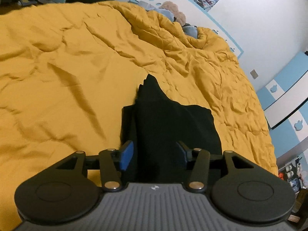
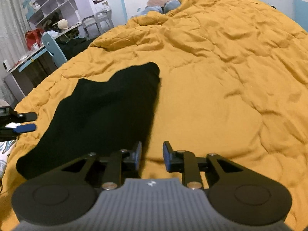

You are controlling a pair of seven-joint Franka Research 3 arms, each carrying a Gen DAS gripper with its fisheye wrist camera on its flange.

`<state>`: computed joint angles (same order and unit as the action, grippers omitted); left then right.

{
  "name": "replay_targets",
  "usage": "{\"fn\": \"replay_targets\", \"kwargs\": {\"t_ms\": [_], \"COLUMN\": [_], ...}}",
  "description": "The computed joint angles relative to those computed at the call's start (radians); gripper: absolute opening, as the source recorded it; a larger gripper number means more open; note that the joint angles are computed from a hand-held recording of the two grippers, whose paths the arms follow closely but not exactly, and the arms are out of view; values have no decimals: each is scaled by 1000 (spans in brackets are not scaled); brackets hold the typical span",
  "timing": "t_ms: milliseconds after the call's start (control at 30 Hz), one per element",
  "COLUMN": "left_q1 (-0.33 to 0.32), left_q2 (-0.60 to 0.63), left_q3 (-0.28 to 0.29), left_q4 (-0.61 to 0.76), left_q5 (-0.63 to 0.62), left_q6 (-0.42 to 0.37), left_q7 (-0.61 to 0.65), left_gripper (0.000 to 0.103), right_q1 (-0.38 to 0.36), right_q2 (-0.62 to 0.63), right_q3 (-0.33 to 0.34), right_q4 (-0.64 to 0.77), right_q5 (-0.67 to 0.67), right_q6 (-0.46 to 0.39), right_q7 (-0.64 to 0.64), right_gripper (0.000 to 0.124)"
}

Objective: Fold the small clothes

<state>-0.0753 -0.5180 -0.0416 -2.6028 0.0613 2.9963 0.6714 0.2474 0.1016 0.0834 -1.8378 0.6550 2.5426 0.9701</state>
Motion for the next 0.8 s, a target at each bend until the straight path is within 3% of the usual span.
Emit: {"fn": "replay_targets", "kwargs": {"t_ms": [100,267,333,367,400,433,500,567,600,700,800], "left_q1": [-42,37,4,-21,-11,22,50,171,202,154,90], "left_q2": [80,186,213,225,232,233,214,178,169,207,248], "left_q3": [57,16,51,72,63,37,7,-101,-124,-64,-5], "left_q4": [41,98,97,96,101,110,104,102,103,129,117], "left_q5": [-20,-11,-40,-52,-43,-1,9,80,104,101,42], "left_q6": [26,65,138,183,197,180,193,163,147,28,45], "left_q7": [61,36,51,66,67,37,60,20,0,9,40], "left_gripper": [59,59,55,40,10,4,3,3,3,3,6], "right_q1": [2,2,2,1,1,0,-4,-12,-13,-8,-1], "right_q2": [38,94,112,118,121,125,130,131,135,155,168], "right_q3": [7,18,22,24,27,28,34,42,44,46,43], "right_q4": [38,87,102,105,104,105,108,111,116,129,130], "right_q5": [14,18,14,15,15,16,32,64,70,64,44], "right_q6": [-6,-2,-2,0,3,6,14,18,18,10,19], "right_q7": [-7,11,18,18,19,22,20,-3,-8,-10,8], "right_gripper": [22,23,23,24,24,24,24,24,24,28,29]}}
